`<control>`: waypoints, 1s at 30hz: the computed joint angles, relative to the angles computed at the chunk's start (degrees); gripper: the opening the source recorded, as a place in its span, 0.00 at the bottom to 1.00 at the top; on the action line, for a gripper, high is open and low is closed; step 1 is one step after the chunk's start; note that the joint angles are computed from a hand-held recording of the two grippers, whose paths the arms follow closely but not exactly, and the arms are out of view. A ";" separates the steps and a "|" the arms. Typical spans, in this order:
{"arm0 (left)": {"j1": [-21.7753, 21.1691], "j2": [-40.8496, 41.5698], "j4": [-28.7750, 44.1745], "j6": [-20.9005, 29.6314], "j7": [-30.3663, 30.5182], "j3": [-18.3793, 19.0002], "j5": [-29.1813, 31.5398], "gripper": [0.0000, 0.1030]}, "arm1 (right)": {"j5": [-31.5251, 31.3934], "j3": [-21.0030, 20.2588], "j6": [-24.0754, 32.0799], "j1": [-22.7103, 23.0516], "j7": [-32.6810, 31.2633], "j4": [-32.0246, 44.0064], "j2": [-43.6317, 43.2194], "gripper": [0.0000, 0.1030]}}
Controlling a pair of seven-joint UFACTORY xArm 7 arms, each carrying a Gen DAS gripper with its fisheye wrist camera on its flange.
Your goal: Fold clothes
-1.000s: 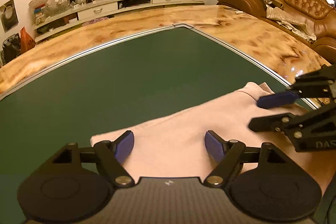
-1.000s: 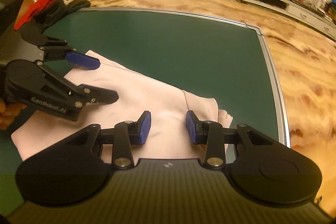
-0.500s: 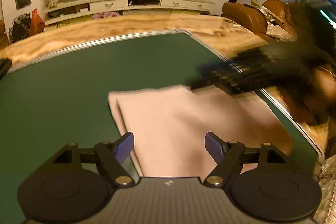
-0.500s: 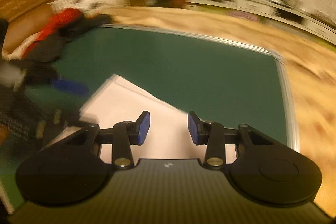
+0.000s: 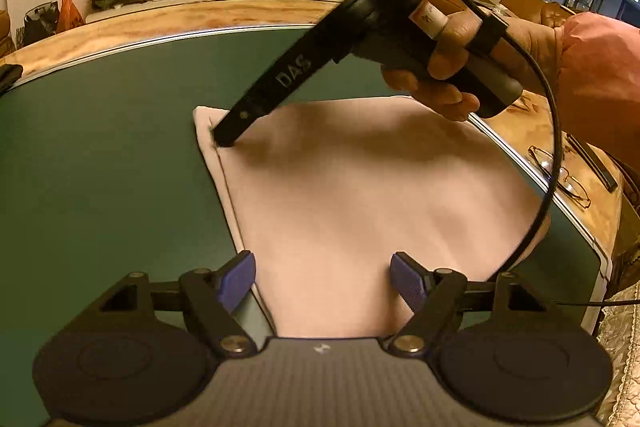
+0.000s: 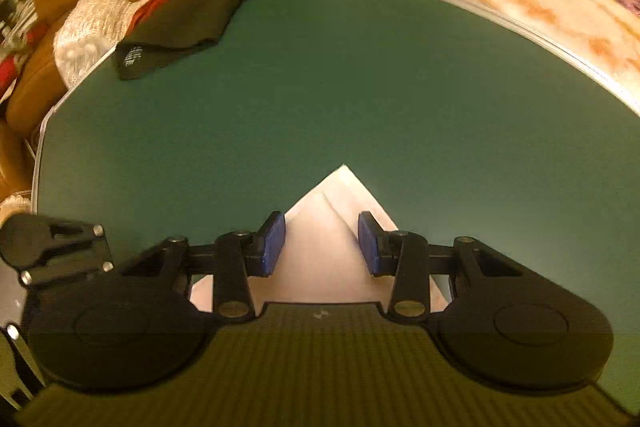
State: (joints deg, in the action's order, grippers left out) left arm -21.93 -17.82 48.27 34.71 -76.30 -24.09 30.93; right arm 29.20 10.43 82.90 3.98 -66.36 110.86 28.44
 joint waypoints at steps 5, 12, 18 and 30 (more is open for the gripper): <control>0.03 -0.01 -0.09 0.47 -0.14 -0.81 1.35 0.77 | 1.18 -0.11 -2.87 -0.78 -2.77 -4.11 -2.92 0.07; -0.74 0.88 0.63 2.24 0.42 -0.37 1.60 0.78 | 7.30 -0.86 -10.43 -1.98 -5.12 -11.99 -7.98 0.05; -0.86 0.70 2.23 4.98 -1.98 -0.90 2.98 0.78 | 10.10 -0.60 -16.15 -0.85 -3.43 -16.38 -8.73 0.05; -1.13 4.97 5.74 -0.46 -1.18 0.83 5.02 0.80 | 13.25 -3.57 -11.92 -5.95 0.89 -17.29 -13.62 0.28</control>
State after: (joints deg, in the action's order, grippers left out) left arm -23.06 -12.85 54.02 34.25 -77.48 -23.26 35.96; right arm 42.45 6.85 70.98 -1.97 -65.47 93.57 14.83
